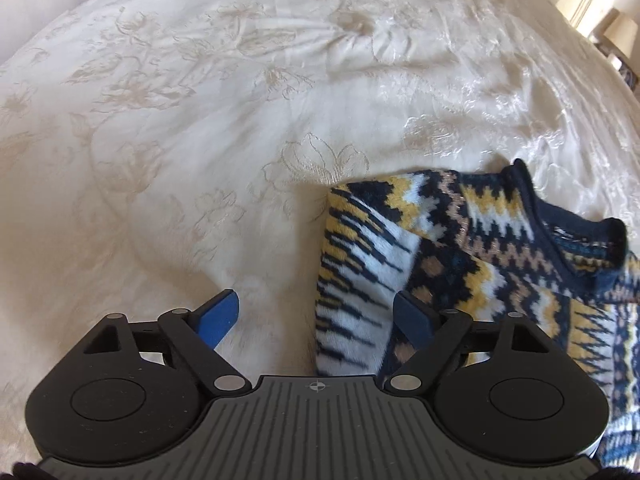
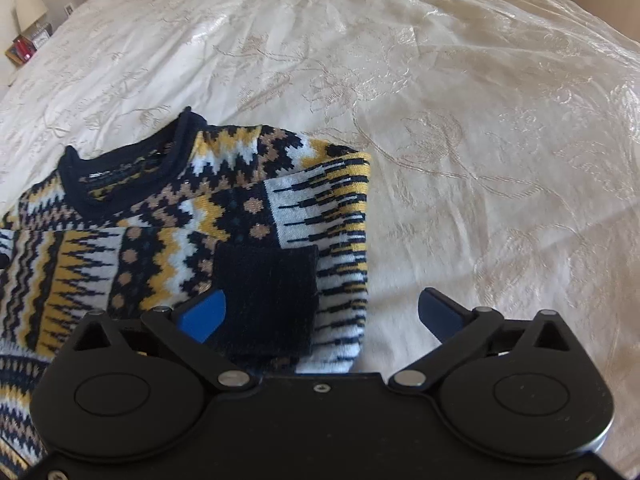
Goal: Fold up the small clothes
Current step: 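Move both open grippers toward the ribbed hem of the sweater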
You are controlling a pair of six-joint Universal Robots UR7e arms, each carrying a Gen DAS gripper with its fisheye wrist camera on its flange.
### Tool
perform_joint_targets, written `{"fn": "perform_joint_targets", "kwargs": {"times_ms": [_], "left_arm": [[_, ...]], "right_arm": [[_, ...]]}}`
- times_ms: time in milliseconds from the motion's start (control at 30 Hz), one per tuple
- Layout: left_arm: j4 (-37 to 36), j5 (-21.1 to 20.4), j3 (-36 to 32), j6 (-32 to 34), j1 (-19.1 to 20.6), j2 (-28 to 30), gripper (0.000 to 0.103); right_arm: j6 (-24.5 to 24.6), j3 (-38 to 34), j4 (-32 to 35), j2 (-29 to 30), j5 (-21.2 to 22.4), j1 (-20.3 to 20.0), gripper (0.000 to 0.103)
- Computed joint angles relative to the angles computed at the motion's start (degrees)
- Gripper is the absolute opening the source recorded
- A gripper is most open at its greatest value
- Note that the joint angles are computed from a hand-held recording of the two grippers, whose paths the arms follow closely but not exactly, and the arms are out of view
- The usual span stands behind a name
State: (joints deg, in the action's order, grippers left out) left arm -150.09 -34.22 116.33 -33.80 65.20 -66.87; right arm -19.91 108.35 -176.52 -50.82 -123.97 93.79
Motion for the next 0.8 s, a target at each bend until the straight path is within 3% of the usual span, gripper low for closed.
{"fn": "perform_joint_targets", "kwargs": {"times_ms": [133,367,533,800], "left_arm": [[-0.77,1.44,5.62,-1.27,-4.64,-3.65,0.085],[12.04,1.43,12.21,-13.87,-12.45,-9.19,0.086],[22.1,-0.91,16.22,-23.8,-17.77,-11.96,0.086],[30.55,-6.53,21.77,-38.8,-24.64,-14.22,0.086]], "right_arm": [[-0.82,3.92,-1.63,-2.99,0.61,0.31,0.103],[-1.25,10.98,-1.48,-7.93,1.12,0.62,0.103],[-1.85,17.03,-1.56,-11.67,1.27,0.18,0.103],[-4.6,25.91,0.44,-17.97,2.32,-1.96,0.103]]}}
